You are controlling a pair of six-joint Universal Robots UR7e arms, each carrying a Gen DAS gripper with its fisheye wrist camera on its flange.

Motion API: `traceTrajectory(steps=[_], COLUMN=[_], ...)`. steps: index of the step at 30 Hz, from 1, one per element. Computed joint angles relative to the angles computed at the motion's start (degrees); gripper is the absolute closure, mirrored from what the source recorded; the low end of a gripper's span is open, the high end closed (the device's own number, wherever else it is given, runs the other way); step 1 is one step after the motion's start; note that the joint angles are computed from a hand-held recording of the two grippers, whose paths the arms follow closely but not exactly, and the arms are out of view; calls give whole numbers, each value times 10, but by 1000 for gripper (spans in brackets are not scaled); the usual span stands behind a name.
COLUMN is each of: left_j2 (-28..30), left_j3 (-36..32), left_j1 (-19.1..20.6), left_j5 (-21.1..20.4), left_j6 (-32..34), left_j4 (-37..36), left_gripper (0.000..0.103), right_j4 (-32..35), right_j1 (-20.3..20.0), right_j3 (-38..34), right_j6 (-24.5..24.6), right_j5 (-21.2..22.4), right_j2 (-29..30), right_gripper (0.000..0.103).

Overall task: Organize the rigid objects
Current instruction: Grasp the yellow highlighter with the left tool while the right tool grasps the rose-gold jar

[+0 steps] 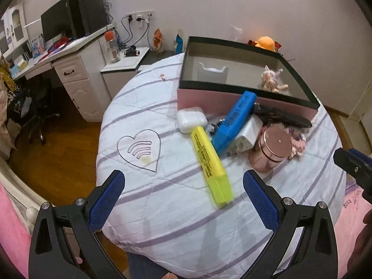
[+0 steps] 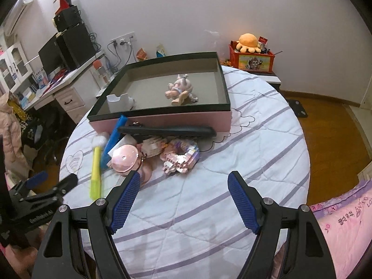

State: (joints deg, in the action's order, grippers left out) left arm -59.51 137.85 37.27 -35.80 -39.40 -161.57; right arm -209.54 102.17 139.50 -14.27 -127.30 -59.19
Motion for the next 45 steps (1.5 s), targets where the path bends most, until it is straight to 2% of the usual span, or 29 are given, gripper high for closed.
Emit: traceTrajectory(steps=[5,12,22,26,31,33,38,42,45], left_j2=[12,41,97,112,117,119,115,107,96], left_j3=[-4,-23,-61,-57,-52,-53,-48,-43,-39], left_j1=[-1,32,80,87,94,98,106,107,110], left_j5=[2,-1,-6,0,4,6,2,-8,-17], left_j6=[0,9,57,88,125,139,169,171,171], left_j4=[4,-3,-60,-122,-176,-190,-226,-233,-230], left_gripper=[0,0,0,2,15,21,43,66,75], right_j4=[1,20,62,71,71,78,70,54,54], right_j1=[3,1,-4,-5,-6,-10,-19,-22,-25], right_j3=[-1,-15,-55,-72,-88,-94,-100,-93,-85], right_j6=[-1,1,-5,-10,-24,-23,-26,-25,-23], right_j5=[1,6,23,25,27,28,41,52,59], right_j2=[8,26,64,82,103,111,127,125,113], right_gripper=[24,24,24,24,26,37,53,53,53])
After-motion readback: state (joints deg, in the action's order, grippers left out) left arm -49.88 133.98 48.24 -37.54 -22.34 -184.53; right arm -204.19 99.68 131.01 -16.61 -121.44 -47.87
